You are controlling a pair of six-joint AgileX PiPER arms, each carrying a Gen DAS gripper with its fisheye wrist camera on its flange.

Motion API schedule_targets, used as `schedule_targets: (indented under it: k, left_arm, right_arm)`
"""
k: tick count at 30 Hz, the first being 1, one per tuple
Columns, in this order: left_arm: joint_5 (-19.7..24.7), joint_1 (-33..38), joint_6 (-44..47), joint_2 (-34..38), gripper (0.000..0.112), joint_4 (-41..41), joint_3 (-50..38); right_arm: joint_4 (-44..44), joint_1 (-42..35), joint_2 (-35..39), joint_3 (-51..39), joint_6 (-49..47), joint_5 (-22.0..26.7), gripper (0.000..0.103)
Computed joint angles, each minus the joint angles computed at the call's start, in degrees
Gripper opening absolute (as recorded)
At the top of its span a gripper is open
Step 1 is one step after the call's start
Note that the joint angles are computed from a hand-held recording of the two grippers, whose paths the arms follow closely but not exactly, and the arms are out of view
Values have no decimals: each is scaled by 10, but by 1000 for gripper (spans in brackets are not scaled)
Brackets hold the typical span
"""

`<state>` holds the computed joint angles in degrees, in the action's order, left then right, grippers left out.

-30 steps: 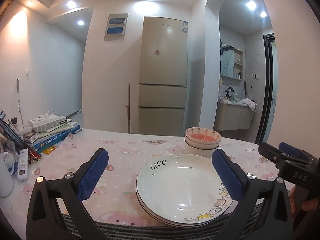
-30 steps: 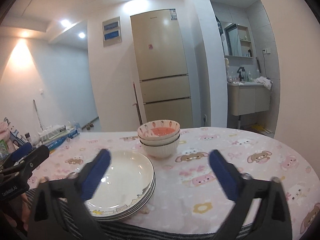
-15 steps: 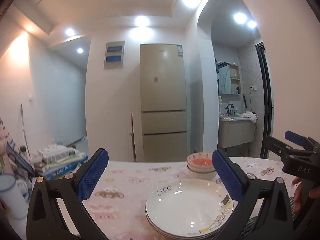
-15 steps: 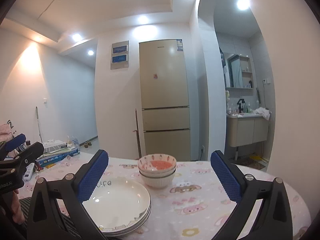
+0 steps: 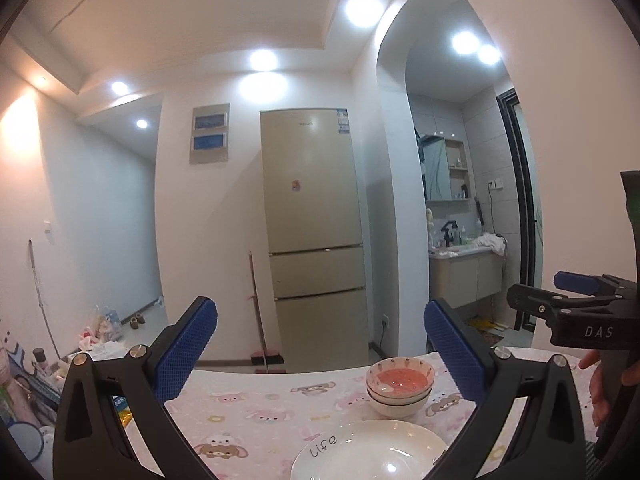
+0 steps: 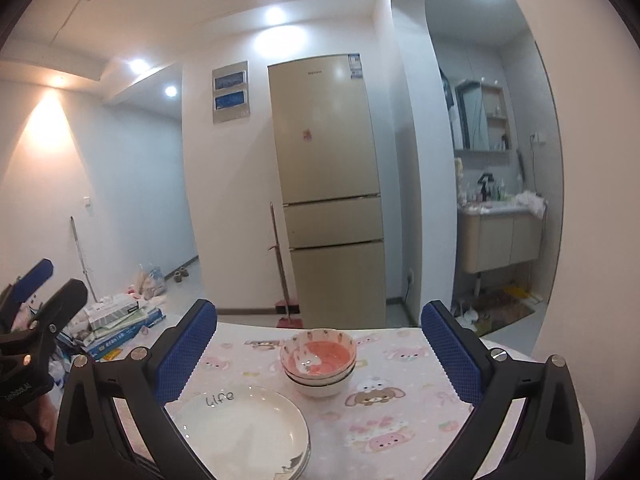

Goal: Organize plates and bowls
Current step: 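Move both open grippers toward the nested pink and white bowls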

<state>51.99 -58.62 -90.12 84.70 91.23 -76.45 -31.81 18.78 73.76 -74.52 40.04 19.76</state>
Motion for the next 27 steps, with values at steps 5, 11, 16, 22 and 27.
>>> schedule_targets:
  k: [5, 11, 16, 22, 27]
  left_arm:
    - [-78, 66, 160, 53, 103, -188, -156]
    - [-105, 112, 312, 165, 103, -322, -383]
    - [-108, 120, 294, 208, 103, -289, -434]
    - [-168, 176, 337, 205, 103, -420, -372]
    - [-142, 198, 364, 229, 103, -459, -393]
  right_arm:
    - [56, -27, 62, -137, -50, 57, 103]
    - [210, -82, 131, -259, -171, 76, 103]
    - [111, -92, 145, -216, -64, 22, 103]
    - [166, -109, 200, -257, -88, 39, 103]
    - [246, -114, 231, -285, -150, 59, 103]
